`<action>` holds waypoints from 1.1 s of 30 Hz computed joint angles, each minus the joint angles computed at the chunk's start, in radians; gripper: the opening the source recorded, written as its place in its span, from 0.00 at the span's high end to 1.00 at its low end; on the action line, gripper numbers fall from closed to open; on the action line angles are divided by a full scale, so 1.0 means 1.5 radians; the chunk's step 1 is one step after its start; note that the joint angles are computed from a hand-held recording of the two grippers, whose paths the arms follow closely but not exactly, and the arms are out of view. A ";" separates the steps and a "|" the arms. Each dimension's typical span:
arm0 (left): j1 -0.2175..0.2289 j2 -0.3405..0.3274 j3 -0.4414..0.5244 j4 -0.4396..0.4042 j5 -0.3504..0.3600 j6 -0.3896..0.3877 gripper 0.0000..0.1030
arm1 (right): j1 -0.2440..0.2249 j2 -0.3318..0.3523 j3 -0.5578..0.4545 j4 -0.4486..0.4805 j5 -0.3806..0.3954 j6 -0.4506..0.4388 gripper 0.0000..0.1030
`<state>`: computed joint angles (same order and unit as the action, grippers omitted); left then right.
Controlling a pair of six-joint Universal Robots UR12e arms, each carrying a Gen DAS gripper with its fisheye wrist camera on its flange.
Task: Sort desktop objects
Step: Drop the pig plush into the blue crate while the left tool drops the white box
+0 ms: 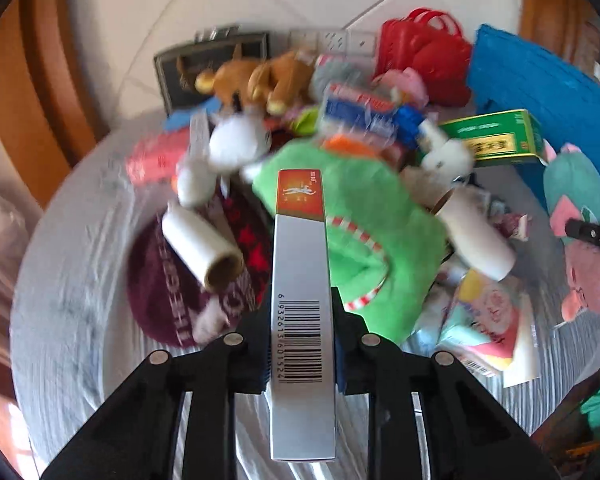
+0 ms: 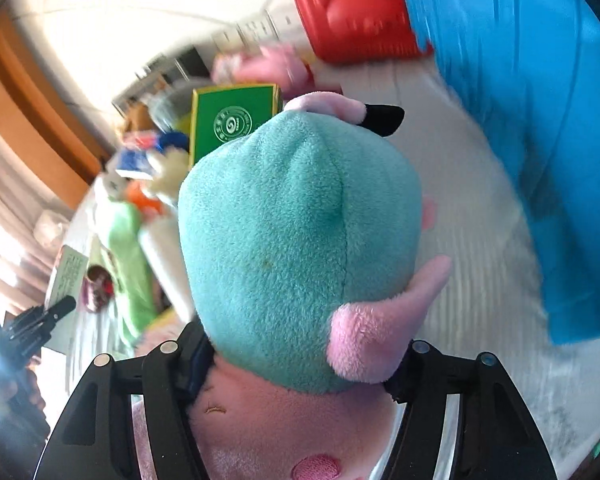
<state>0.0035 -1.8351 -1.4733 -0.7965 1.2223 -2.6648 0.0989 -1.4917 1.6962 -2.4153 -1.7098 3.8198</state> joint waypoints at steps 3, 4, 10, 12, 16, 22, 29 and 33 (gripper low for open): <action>0.001 0.004 0.016 0.020 -0.044 0.048 0.78 | 0.003 -0.014 -0.012 -0.031 -0.023 -0.011 0.37; -0.001 0.009 0.020 0.023 -0.060 0.063 0.78 | 0.008 -0.020 -0.015 -0.044 -0.038 -0.013 0.37; -0.031 0.000 0.078 0.027 -0.196 0.128 0.78 | 0.032 -0.054 -0.033 -0.110 -0.119 -0.019 0.37; -0.050 -0.004 0.099 0.026 -0.241 0.141 0.78 | 0.036 -0.073 -0.034 -0.134 -0.154 -0.020 0.37; -0.095 -0.017 0.144 0.024 -0.299 0.153 0.78 | 0.027 -0.119 -0.020 -0.177 -0.206 -0.017 0.37; -0.180 -0.056 0.237 0.027 -0.342 0.119 0.78 | -0.025 -0.177 -0.013 -0.188 -0.289 -0.038 0.36; -0.272 -0.107 0.331 0.031 -0.305 0.054 0.78 | -0.146 -0.242 0.005 -0.112 -0.244 -0.065 0.30; -0.315 -0.127 0.363 0.067 -0.219 0.003 0.45 | -0.213 -0.252 0.001 -0.039 -0.193 -0.047 0.13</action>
